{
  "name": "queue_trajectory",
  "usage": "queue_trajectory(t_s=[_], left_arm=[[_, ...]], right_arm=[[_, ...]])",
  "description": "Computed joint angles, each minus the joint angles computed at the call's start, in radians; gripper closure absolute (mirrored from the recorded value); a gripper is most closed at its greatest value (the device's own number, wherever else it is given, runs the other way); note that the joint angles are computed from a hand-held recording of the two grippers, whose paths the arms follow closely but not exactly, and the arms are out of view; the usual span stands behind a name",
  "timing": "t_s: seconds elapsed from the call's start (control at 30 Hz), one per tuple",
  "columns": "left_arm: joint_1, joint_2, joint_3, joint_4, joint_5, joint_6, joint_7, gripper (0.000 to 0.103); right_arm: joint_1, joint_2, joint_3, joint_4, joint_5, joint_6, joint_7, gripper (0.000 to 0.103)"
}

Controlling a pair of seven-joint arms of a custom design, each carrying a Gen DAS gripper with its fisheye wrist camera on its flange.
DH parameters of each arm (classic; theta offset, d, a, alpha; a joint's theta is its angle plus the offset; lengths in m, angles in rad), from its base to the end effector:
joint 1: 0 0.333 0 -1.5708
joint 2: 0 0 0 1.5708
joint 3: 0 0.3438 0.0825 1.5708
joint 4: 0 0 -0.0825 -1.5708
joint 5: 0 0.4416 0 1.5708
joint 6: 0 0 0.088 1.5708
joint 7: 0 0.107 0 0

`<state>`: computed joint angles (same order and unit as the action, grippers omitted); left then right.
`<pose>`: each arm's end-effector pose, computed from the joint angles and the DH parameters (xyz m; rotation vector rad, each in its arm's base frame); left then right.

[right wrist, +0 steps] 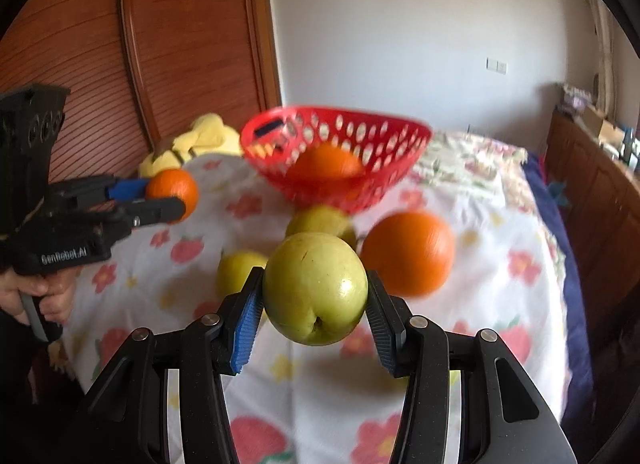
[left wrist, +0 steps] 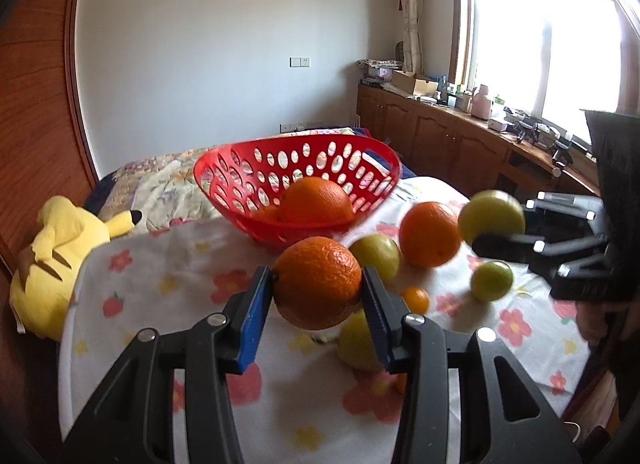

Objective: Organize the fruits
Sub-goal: 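Lower both fruits into the red basket and open both tools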

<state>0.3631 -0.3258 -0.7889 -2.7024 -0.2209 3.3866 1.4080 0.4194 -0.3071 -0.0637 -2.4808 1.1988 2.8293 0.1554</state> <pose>0.4430 -0.1764 0.3997 -1.5879 1.7702 -0.9507 0.4874 0.1298 0.4441 -2.0766 0.9458 -0.4178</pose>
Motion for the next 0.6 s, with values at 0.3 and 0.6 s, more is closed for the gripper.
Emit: queue_trajectory(t_s=[0.3,0.6], left_arm=[[0.147,0.080,-0.112,0.087,-0.034,0.000,0.084,0.059],[0.372,0.152,-0.294,0.179,-0.061,-0.005,0.172,0.059]], right_arm=[[-0.024,0.112,0.022,0.158,0.050,-0.042,-0.052,0.053],[-0.078,0.273,0.102,0.309,0.036,-0.012,-0.032,0.053]])
